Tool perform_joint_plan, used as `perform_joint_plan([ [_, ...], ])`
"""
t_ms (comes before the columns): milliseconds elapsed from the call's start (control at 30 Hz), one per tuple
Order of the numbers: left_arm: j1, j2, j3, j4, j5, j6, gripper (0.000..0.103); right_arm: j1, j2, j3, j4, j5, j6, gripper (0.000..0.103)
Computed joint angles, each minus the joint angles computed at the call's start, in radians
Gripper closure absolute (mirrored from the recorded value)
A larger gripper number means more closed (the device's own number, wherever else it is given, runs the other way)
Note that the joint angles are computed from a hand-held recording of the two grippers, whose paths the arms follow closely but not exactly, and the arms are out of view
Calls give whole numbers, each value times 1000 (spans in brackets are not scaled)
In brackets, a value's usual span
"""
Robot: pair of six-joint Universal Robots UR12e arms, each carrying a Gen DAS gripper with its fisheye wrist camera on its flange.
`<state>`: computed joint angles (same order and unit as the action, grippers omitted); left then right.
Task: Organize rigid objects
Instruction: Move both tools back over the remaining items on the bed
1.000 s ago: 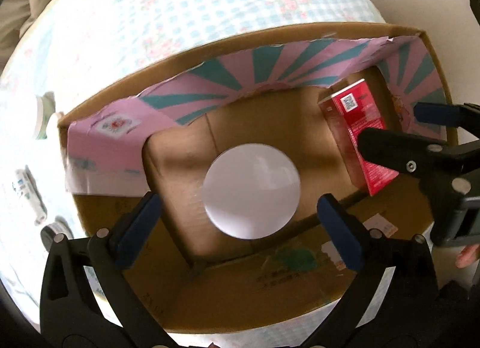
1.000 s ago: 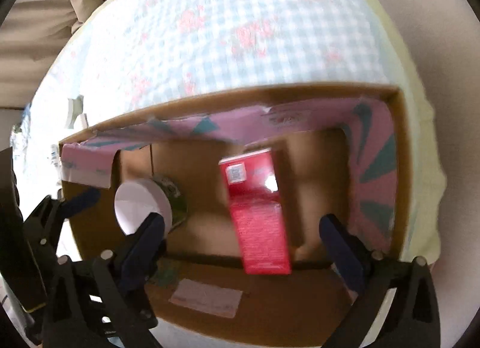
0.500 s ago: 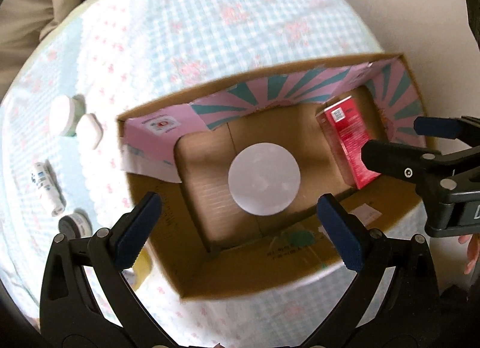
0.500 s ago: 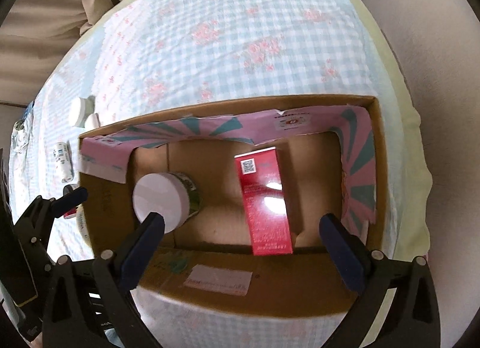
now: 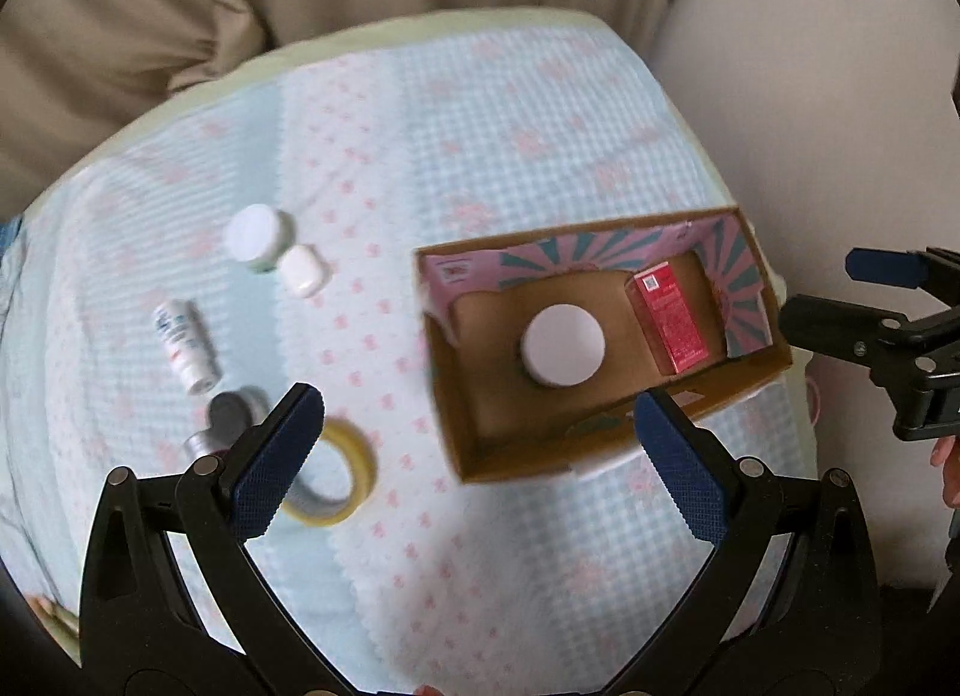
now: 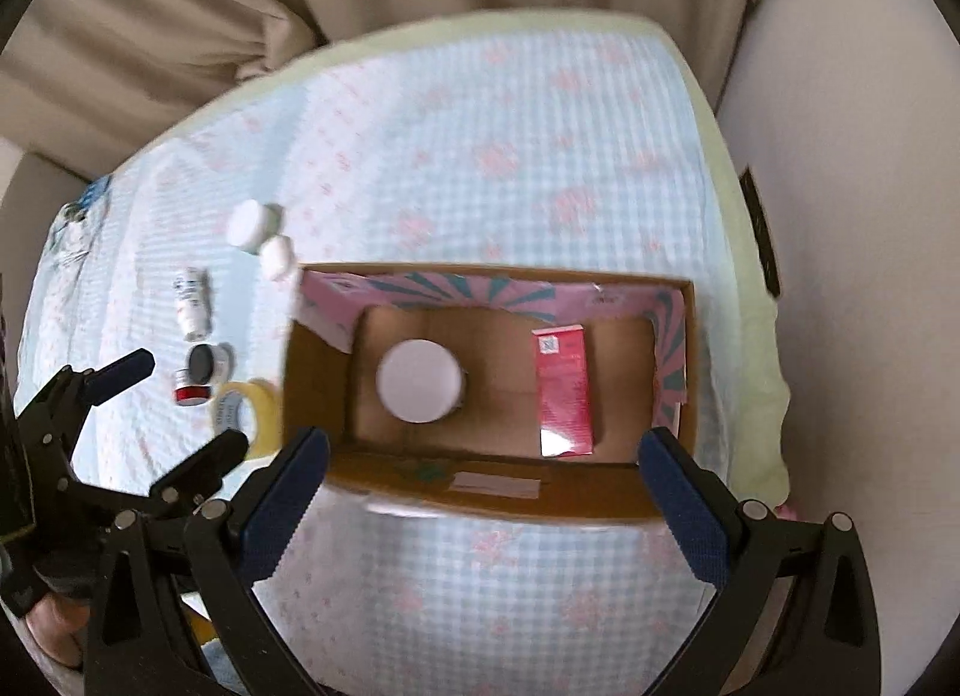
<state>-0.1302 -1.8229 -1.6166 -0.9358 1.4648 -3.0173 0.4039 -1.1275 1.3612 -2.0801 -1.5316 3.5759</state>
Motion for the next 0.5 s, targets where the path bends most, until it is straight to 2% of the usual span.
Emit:
perform_joint_plan([
  [133,52,63,-47,31,-37,-18,0,41,-8,-26,-3,-59,-23,0],
  [267,114,119,-89,60,-78,-6,0,89,-4,-70,13,-121,-37,0],
  [367,164,149,-104,52,-98,6,0,121,11,-111,34,-142,-16,0],
  [500,219,166,-108,38,-76,41,0,159,40,-169,58,-153,47,0],
])
